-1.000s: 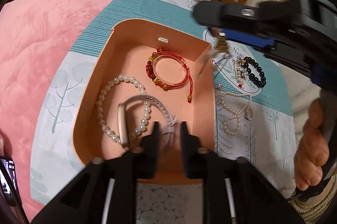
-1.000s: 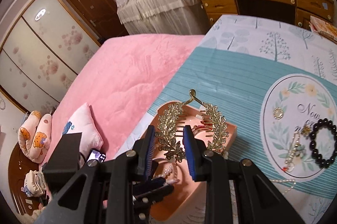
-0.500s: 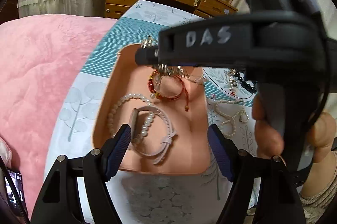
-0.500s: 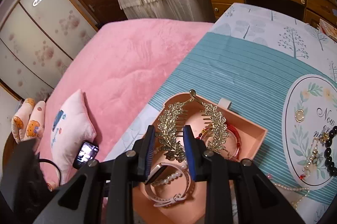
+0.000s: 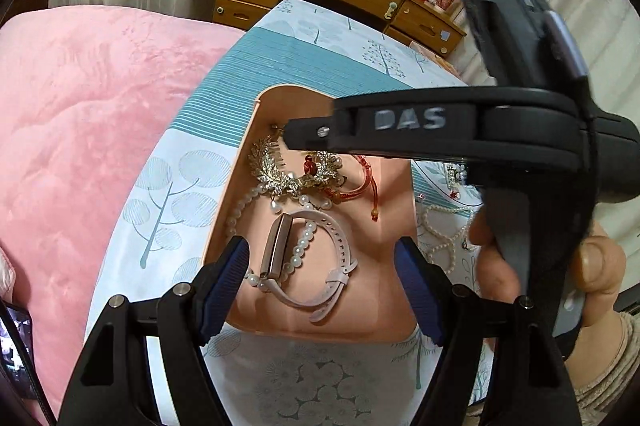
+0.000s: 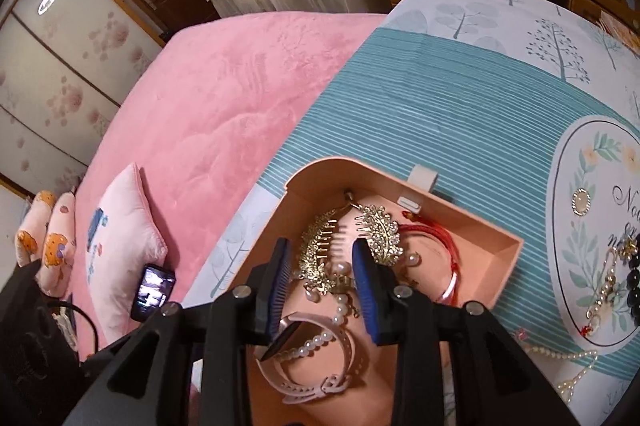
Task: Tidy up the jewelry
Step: 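Drop the watch into the box with the left gripper while the right drops the gold comb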
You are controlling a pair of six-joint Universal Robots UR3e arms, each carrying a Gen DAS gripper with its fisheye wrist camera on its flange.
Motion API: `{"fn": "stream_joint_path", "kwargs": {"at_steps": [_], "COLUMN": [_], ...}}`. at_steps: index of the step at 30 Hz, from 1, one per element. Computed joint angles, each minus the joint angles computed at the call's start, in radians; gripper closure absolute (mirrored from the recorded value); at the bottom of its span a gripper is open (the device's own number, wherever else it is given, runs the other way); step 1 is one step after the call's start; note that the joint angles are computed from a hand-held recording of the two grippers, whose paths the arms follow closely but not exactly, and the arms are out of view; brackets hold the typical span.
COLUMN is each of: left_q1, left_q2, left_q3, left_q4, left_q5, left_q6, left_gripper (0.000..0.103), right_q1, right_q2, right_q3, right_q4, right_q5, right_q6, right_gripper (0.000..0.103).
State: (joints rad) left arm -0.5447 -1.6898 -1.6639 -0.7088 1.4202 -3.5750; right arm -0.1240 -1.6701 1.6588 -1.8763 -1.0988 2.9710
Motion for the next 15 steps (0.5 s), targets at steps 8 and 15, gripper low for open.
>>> {"fn": "stream_joint_path", "kwargs": {"at_steps": [8, 15], "left_q1": [-0.024, -0.041], "left_q2": [-0.006, -0.014], "left_q3": [0.004, 0.016], "left_q4": [0.007, 0.01], "left_q5": [0.024, 0.044], "left_q6": [-0.003, 0.0], "left_gripper": [0.03, 0.03], "right_q1": [-0.096, -0.207], "right_q2": [-0.206, -0.409], "right_q3": [0.105, 0.207], "right_q4": [0.036, 0.112], "right_q5": [0.051, 0.071], "right_q6": [-0.059, -0.123], "right_gripper": [0.071, 0.071]}}
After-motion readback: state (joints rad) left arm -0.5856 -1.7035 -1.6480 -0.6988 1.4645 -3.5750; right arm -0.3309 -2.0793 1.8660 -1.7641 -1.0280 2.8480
